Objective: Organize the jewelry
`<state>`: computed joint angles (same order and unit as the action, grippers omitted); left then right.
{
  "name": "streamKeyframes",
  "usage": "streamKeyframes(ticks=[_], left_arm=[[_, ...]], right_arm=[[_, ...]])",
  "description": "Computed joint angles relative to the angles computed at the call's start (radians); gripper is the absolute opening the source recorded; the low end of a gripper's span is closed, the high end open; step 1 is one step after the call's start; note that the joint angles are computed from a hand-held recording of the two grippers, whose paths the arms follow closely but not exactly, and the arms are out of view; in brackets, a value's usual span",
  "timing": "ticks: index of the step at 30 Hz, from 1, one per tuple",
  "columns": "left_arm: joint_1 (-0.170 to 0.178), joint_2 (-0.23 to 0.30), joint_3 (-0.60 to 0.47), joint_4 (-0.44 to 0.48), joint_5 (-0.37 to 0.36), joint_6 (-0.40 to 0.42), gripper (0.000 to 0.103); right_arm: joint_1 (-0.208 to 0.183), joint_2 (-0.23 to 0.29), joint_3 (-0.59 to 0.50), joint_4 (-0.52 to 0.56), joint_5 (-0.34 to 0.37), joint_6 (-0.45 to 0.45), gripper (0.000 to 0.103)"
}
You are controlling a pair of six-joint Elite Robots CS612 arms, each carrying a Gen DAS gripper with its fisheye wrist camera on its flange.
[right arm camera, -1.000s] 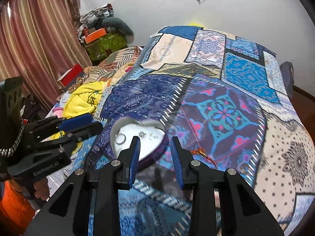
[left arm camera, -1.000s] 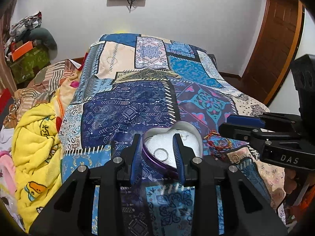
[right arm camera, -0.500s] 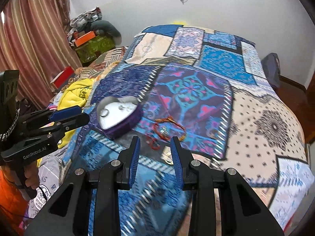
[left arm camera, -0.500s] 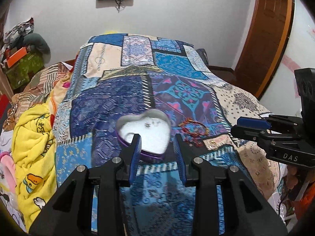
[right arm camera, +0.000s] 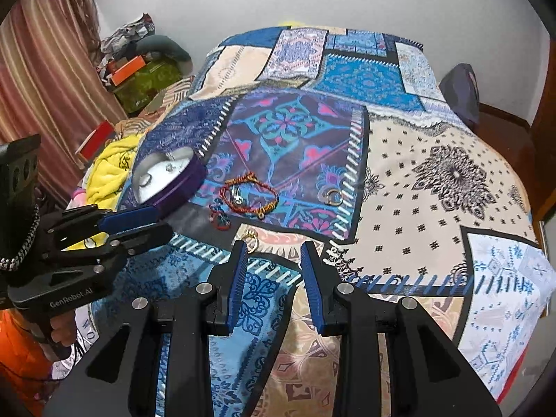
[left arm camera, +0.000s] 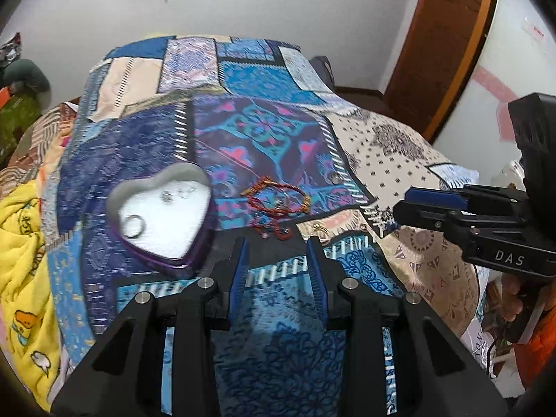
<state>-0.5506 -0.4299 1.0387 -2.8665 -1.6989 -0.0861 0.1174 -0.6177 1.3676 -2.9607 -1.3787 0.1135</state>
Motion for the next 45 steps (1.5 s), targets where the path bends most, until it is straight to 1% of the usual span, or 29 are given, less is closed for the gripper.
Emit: streamKeyframes(ticks=[3, 9, 14, 16, 20, 23, 26, 28, 30, 33, 37, 40, 45], left_arm=[[-0.001, 0.015, -0.025, 0.032, -0.018, 0.0, 0.033], [0.002, 0.032, -0.048, 0.065, -0.035, 0.0, 0.033], [0.007, 0.038, -0.055, 0.079, -0.043, -0.007, 0.033], [0.008, 0.039, -0.055, 0.079, -0.043, -0.01, 0.033], [0.012, 0.045, -0.06, 0.083, -0.052, -0.022, 0.033], [0.015, 0.051, -0.068, 0.092, -0.066, -0.032, 0.03], [0.015, 0.055, -0.075, 0.102, -0.061, -0.031, 0.028], [0.016, 0.057, -0.079, 0.107, -0.065, -0.032, 0.026], [0.016, 0.06, -0.084, 0.111, -0.065, -0.039, 0.026], [0.014, 0.062, -0.09, 0.121, -0.052, -0.044, 0.026], [0.009, 0.067, -0.105, 0.138, -0.028, -0.04, 0.026], [0.003, 0.075, -0.124, 0.151, -0.014, -0.032, 0.026], [-0.005, 0.102, -0.18, 0.188, 0.019, -0.036, 0.026]], right_arm=[[0.001, 0.008, -0.011, 0.021, 0.019, -0.018, 0.029], [0.008, 0.044, -0.074, 0.09, 0.044, -0.082, 0.029], [0.012, 0.075, -0.132, 0.189, 0.058, -0.134, 0.029], [0.011, 0.081, -0.142, 0.215, 0.09, -0.162, 0.029], [0.016, 0.087, -0.141, 0.188, 0.071, -0.189, 0.029], [0.014, 0.089, -0.13, 0.157, 0.076, -0.184, 0.029], [0.015, 0.09, -0.129, 0.146, 0.07, -0.183, 0.028], [0.023, 0.097, -0.14, 0.14, 0.05, -0.187, 0.022], [0.021, 0.098, -0.141, 0.14, 0.057, -0.188, 0.018], [0.014, 0.096, -0.134, 0.132, 0.08, -0.166, 0.018], [0.015, 0.086, -0.115, 0.108, 0.067, -0.148, 0.017], [0.008, 0.073, -0.092, 0.074, 0.068, -0.118, 0.018], [-0.005, 0.049, -0.05, 0.009, 0.052, -0.069, 0.018]])
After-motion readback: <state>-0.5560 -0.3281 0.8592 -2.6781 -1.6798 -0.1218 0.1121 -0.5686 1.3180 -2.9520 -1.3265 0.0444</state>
